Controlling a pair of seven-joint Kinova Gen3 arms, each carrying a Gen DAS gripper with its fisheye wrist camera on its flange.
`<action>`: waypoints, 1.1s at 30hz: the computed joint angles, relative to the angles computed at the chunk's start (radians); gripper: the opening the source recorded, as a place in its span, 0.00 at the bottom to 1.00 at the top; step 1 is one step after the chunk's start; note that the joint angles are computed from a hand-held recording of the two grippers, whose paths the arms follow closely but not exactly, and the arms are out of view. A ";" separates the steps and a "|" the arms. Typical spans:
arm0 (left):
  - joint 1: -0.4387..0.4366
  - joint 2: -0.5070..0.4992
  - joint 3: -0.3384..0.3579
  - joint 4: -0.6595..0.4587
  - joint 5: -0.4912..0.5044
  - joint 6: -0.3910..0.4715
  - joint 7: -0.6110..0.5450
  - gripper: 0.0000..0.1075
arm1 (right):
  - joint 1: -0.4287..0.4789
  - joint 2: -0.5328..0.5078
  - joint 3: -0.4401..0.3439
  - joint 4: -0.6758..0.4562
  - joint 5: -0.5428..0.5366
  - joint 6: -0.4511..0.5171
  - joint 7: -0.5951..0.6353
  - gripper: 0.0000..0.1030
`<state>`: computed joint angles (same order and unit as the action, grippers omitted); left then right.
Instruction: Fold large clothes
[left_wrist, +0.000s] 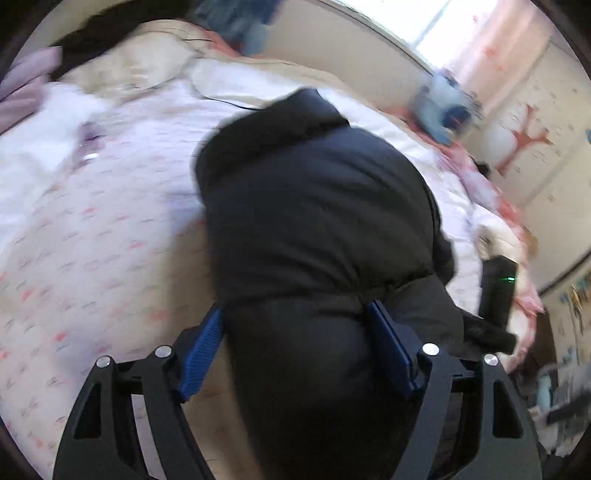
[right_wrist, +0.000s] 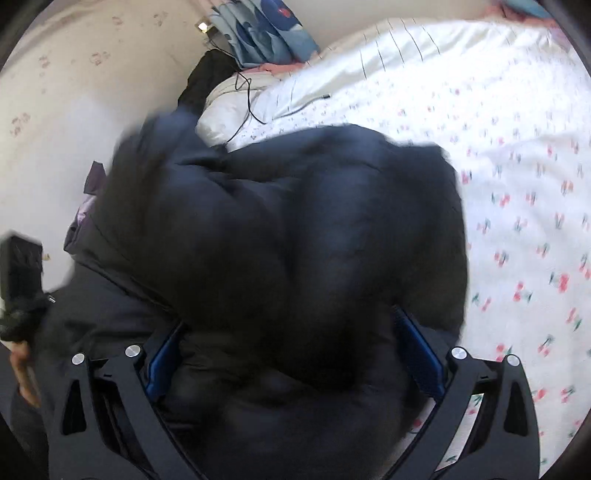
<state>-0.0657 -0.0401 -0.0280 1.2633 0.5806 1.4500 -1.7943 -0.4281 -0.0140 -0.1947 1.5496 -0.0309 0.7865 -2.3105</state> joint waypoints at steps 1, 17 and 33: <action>0.009 -0.028 -0.028 0.012 0.007 -0.013 -0.005 0.68 | 0.007 -0.006 0.000 0.012 -0.016 0.002 0.005 0.93; 0.225 0.053 0.142 -0.001 -0.010 -0.151 -0.041 0.68 | -0.153 0.123 0.038 -0.433 0.391 0.475 -0.019 0.93; 0.182 0.016 0.105 0.031 0.098 -0.108 -0.096 0.67 | -0.069 -0.071 -0.071 -0.219 0.244 0.385 0.003 0.93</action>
<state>0.1167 -0.0245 0.0768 1.2944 0.6789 1.3424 -1.8903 -0.4967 -0.0849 -0.2652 1.3306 0.2127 1.1714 -2.3071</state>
